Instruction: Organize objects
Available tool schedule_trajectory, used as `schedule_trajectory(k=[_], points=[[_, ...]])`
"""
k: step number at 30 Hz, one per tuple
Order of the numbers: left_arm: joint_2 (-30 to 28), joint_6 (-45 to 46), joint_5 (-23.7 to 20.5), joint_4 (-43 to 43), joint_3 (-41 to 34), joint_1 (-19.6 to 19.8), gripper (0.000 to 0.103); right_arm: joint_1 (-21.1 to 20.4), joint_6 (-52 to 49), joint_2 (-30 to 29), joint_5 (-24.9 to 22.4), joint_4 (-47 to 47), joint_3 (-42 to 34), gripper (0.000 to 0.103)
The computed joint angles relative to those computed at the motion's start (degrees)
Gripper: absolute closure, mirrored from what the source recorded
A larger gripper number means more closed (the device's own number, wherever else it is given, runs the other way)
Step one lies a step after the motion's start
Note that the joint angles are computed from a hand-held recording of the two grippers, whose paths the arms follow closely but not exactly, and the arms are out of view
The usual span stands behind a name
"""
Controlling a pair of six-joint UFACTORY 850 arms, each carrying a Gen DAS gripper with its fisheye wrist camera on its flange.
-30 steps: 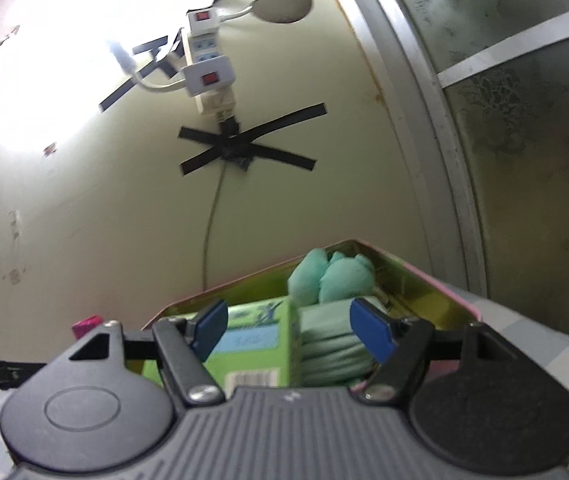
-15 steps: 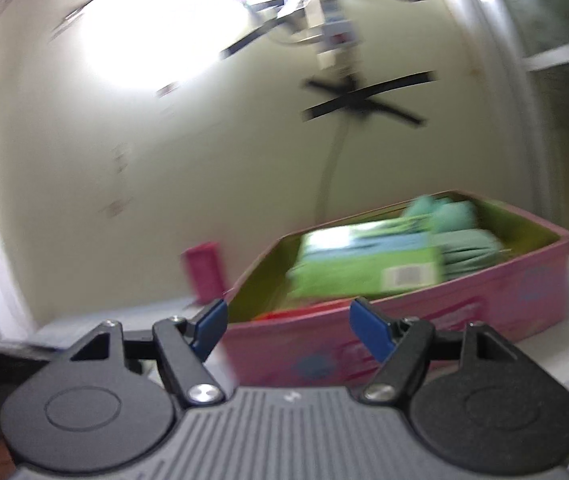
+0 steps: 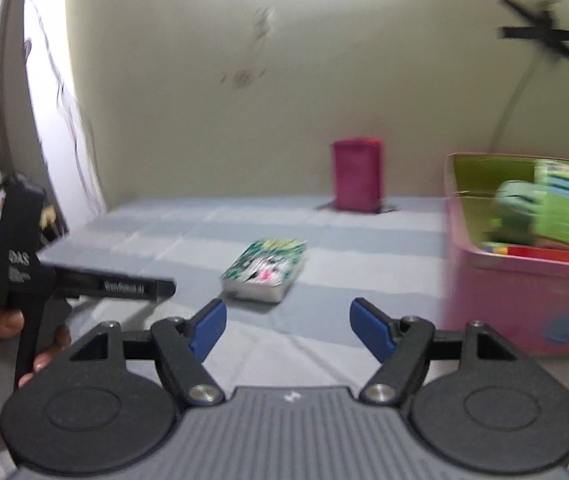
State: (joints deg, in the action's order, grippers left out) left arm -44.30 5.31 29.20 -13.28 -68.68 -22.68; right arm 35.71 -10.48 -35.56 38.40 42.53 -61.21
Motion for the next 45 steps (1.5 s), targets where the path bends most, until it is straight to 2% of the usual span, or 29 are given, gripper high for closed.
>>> schedule_trajectory(k=[3,7,11,12,14,15,16,19,23,25,26,29,31,35,37,41,45], points=[[0.28,-2.86,0.74,2.13,0.36,0.32,0.030,-0.80,-4.42,-2.56,-5.02,1.92,-4.97,0.029],[1.17,-5.34,5.49,1.28,2.69,0.57,0.029,-2.68,-4.15,-5.64,-9.78,2.59,-11.51,0.019],[0.84,-14.17,3.64,6.90,1.85,2.45,0.029,-3.29,-12.85,-9.67,-12.94,11.91,-18.31,0.019],[0.75,-16.76,3.14,8.83,1.60,2.88,0.029,-3.33,-15.30,-10.50,-13.40,14.26,-19.53,0.021],[0.70,-20.22,3.04,11.42,1.51,3.43,0.029,-3.24,-22.43,-11.89,-14.26,20.61,-21.52,0.034],[0.71,-20.66,3.08,11.81,1.53,3.48,0.029,-2.69,-24.62,-12.06,-12.38,21.88,-21.39,0.042],[0.71,-20.47,3.15,11.82,1.58,3.44,0.029,-2.40,-26.64,-11.94,-11.91,22.76,-21.11,0.042],[0.74,-21.18,3.69,13.96,1.85,3.37,0.029,-1.73,-23.18,-9.34,-11.99,17.28,-16.72,0.043],[1.09,-25.37,5.32,22.07,2.82,3.93,0.025,-0.42,-15.85,-3.38,-11.05,4.97,-6.41,0.042],[0.93,-30.40,5.20,29.72,2.46,4.48,0.026,0.42,-12.95,0.32,-9.76,1.16,-0.32,0.041],[0.98,-30.42,4.72,30.90,2.41,4.28,0.026,0.78,-12.23,2.03,-9.62,0.57,2.10,0.041],[1.76,-26.67,4.20,30.25,3.32,2.84,0.026,2.42,-12.42,6.43,-6.69,3.69,9.15,0.032],[2.15,-32.08,3.56,38.07,3.38,2.35,0.026,3.74,-15.01,8.04,-3.28,9.31,12.25,0.029],[3.39,-37.04,3.76,47.42,4.05,-0.11,0.026,5.63,-17.45,9.54,3.49,21.21,15.44,0.029],[3.56,-42.92,4.31,54.61,3.71,-1.11,0.025,5.80,-13.92,10.38,5.55,20.95,16.82,0.029],[3.39,-50.77,3.91,64.18,2.48,-3.18,0.025,5.51,-8.60,11.55,5.57,14.53,18.57,0.029],[3.11,-53.02,2.28,66.51,2.02,-4.78,0.026,4.32,-6.48,10.37,4.57,9.52,17.62,0.029]])
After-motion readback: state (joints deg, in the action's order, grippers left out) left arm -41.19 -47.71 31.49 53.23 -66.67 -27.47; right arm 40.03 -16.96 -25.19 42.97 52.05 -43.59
